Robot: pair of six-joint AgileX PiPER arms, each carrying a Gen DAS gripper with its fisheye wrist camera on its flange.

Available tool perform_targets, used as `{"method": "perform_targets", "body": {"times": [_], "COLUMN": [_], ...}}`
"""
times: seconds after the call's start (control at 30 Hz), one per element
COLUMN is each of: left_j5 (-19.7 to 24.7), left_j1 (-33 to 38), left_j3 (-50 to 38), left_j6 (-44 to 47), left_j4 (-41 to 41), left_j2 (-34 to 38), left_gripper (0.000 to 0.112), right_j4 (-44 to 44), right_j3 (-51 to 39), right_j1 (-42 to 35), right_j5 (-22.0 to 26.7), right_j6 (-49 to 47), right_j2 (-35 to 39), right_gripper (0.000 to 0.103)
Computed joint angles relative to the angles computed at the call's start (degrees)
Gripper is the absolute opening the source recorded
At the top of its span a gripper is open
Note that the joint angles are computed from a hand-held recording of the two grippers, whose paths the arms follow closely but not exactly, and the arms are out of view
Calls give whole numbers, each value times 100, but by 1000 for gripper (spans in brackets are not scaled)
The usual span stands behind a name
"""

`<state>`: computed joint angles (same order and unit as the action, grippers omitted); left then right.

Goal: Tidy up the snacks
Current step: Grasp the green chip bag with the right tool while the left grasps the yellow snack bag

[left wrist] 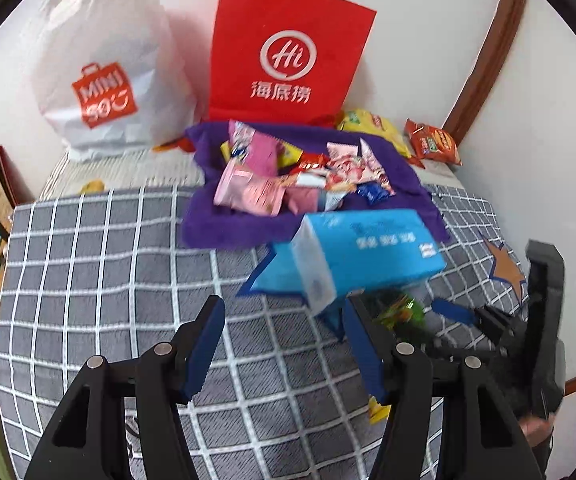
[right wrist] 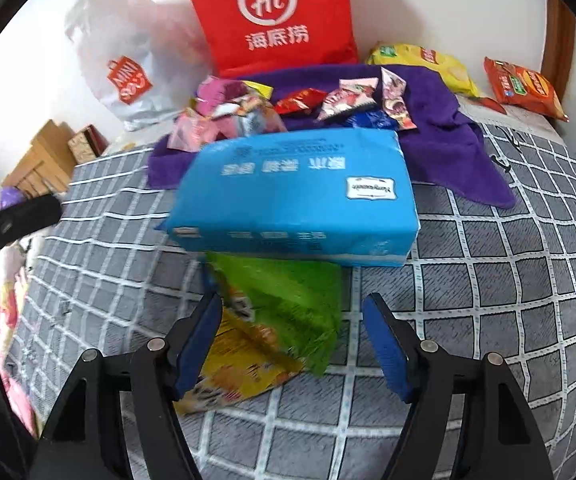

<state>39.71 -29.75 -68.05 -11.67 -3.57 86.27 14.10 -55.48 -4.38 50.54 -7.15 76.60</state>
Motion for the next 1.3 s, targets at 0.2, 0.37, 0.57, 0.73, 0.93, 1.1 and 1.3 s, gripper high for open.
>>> {"method": "perform_targets", "body": {"times": [0.2, 0.37, 0.57, 0.73, 0.93, 1.1, 1.3], "left_j5": [-198, -292, -377, -428, -538, -684, -694], "left_j1": [203, 270, 265, 161, -290, -746, -1305], "left_j3": [454, 603, 724, 770, 757, 642, 235], "left_j6": [346, 698, 1112, 1351, 1598, 1758, 1139], "left_j4": [-364, -766, -1274, -1571, -1677, -1769, -1089], "left_j2": [-93, 7, 101, 133, 124, 220, 763], "left_gripper": [59, 59, 59, 59, 63, 69, 70], "right_j4": [452, 737, 906, 1002, 572, 508, 914], "right_j3": [85, 114, 142, 303, 451, 571, 750], "right_j1": [-159, -185, -314, -711, -1320, -2112, -3102], "right_j5": [-182, -357, -337, -253, -205, -67, 146], "right_j6": [-314, -538, -791, -1027, -1068, -1552, -2436], "right_j2": [385, 569, 508, 32, -579, -875, -975], "right_gripper": [72, 72, 59, 59, 59, 59, 59]}}
